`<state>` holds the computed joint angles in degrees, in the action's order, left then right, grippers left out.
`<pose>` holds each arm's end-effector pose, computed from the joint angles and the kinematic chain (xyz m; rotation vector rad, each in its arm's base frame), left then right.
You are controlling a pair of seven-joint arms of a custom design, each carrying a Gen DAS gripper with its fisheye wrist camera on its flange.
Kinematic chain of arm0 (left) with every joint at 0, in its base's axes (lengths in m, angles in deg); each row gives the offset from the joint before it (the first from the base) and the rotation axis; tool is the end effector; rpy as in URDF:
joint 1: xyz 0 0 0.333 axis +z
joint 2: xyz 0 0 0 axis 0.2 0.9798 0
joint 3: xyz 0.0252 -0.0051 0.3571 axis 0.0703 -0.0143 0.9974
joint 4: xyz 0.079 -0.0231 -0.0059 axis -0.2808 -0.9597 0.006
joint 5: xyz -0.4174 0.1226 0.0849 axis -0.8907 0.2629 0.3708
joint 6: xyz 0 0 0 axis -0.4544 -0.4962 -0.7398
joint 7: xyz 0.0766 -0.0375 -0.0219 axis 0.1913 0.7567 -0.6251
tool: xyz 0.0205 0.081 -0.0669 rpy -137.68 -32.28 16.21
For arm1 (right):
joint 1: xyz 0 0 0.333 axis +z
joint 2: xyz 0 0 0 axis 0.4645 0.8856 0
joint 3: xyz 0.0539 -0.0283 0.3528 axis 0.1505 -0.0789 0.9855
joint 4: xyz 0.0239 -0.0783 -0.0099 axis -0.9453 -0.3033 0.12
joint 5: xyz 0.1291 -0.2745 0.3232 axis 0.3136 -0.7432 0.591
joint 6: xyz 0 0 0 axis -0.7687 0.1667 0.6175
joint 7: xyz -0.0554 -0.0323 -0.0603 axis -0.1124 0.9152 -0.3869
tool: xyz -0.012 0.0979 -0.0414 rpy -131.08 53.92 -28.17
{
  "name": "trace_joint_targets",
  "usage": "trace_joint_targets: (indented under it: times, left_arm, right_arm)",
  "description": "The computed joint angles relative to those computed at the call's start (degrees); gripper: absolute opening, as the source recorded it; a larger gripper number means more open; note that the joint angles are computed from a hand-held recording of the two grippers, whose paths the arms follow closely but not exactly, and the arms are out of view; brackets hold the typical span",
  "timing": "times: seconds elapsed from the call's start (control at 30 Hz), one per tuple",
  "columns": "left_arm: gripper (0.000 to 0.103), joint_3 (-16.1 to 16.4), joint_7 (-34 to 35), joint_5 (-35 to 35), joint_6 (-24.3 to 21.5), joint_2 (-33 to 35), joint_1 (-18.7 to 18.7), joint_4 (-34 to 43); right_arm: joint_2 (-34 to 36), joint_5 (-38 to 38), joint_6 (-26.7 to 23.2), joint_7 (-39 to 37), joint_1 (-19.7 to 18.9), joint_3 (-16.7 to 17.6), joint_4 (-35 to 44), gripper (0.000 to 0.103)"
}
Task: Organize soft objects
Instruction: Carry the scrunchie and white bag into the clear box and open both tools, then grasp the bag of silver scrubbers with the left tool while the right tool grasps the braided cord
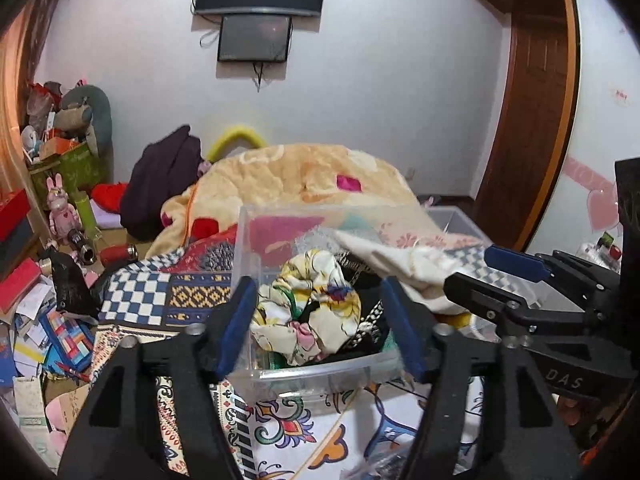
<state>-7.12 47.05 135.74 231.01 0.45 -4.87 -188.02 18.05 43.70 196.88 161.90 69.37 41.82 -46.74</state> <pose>0.5573 -0.3301 0.4718 -1.7286 1.4548 -0.9485 0.6171 0.4986 0.4719 -1.9612 0.9913 -0.5023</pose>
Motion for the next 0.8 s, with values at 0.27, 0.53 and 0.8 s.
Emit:
trace_joint_targets:
  times: [0.27,0.53,0.8]
  left_arm:
    - [0.088,-1.76,-2.15,4.54,-1.17,-3.38,-0.77,-2.44]
    - [0.094,-2.70,-0.92,1.90,1.48,-2.98,-1.36,-4.21]
    - [0.095,-2.04,3.77,-6.50,6.97,0.12,-2.13,-5.48]
  right_arm:
    - [-5.35,1.64,6.49,-1.64,1.50,-1.69,-8.05,0.064]
    - [-7.79,5.70,6.95,-1.08,11.26,-13.31,-13.97,0.067]
    - [-7.08,3.43,1.94,3.19,7.63,-10.38,-15.29,0.067]
